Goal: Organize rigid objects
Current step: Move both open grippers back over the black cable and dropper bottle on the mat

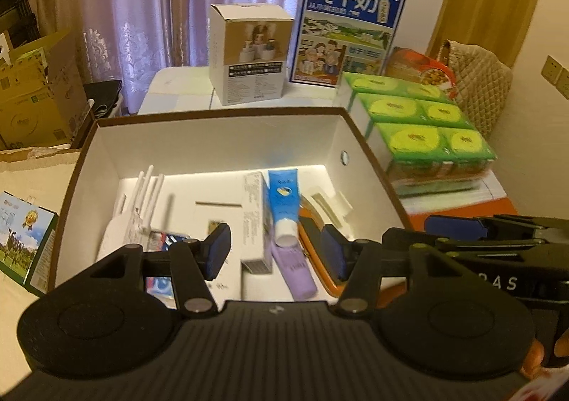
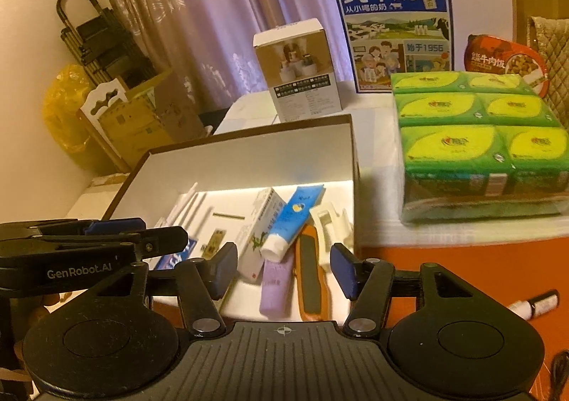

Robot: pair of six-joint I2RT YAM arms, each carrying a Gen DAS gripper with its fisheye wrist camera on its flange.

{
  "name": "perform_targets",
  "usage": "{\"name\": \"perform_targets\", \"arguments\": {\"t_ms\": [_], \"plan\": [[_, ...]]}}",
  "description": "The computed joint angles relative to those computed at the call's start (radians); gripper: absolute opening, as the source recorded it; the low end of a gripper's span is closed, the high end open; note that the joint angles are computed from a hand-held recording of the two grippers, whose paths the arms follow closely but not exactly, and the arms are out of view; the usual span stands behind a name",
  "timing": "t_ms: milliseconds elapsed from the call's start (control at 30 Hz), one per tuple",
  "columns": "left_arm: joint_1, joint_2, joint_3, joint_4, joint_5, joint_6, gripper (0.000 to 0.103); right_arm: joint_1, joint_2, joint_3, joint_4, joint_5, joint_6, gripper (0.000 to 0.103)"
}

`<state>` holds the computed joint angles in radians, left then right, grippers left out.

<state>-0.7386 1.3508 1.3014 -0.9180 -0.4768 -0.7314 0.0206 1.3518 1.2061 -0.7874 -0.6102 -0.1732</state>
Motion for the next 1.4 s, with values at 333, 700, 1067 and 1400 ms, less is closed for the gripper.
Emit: {"name": "perform_targets", "arguments": {"t_ms": [333, 700, 1067, 1400], "plan": [[-0.186, 0.025, 0.013, -0.078, -0.059, -0.177, 0.052, -0.181, -0.090, -0.047, -0.178, -0.096, -0.232, 0.058], [-0.339, 0.142, 0.071, -0.122, -0.056, -0.329, 0.052, -0.448, -0.041, -0.012, -0.464, -0.153, -0.631, 0.058], [-0.420, 0.267, 0.165, -0.146, -0.031, -0.392, 0.052, -0.621, 0.039, 0.031, -0.623, -0.134, -0.869, 0.058], [-0.443, 0.384, 0.269, -0.134, -0.007, -0.387, 0.052, -0.736, 0.115, 0.090, -0.666, -0.105, -0.982, 0.058]]}}
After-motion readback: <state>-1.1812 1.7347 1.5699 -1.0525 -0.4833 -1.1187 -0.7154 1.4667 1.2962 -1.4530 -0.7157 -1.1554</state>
